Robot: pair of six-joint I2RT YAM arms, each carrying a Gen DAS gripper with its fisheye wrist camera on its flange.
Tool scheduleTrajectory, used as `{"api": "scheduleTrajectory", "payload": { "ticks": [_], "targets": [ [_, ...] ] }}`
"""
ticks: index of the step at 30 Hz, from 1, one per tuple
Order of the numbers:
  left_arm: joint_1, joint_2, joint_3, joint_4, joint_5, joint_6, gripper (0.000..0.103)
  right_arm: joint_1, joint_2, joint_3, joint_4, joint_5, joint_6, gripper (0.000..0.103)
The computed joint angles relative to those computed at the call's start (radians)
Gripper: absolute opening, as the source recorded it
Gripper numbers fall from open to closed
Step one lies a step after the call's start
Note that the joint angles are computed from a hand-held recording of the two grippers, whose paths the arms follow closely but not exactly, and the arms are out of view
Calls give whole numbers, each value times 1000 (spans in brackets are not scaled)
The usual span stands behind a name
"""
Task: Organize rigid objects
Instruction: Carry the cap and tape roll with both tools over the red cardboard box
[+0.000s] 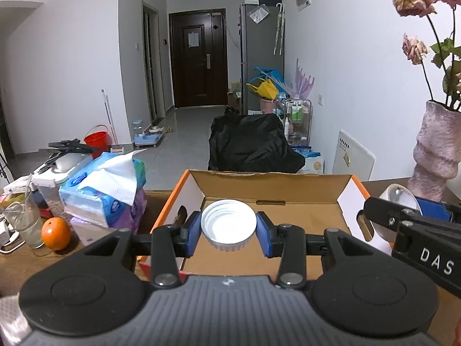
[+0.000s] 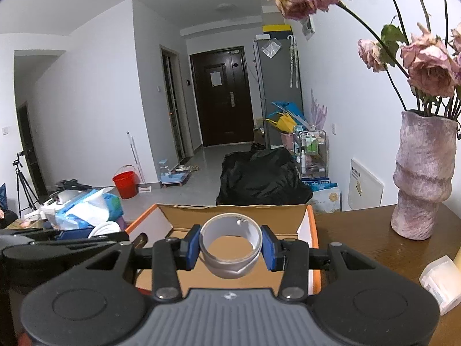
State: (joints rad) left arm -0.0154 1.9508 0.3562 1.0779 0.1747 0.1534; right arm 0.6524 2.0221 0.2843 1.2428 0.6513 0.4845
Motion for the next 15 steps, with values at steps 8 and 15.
{"api": "scheduleTrajectory", "payload": {
  "ticks": [8,15],
  "targets": [
    [-76,93,109,-31,-102,-4,42,-86,66,68,-31,-79,-18,42],
    [-101,200,233,-81,-184,-26,42,-107,134,122,-24,-96,-44,42]
  ]
}}
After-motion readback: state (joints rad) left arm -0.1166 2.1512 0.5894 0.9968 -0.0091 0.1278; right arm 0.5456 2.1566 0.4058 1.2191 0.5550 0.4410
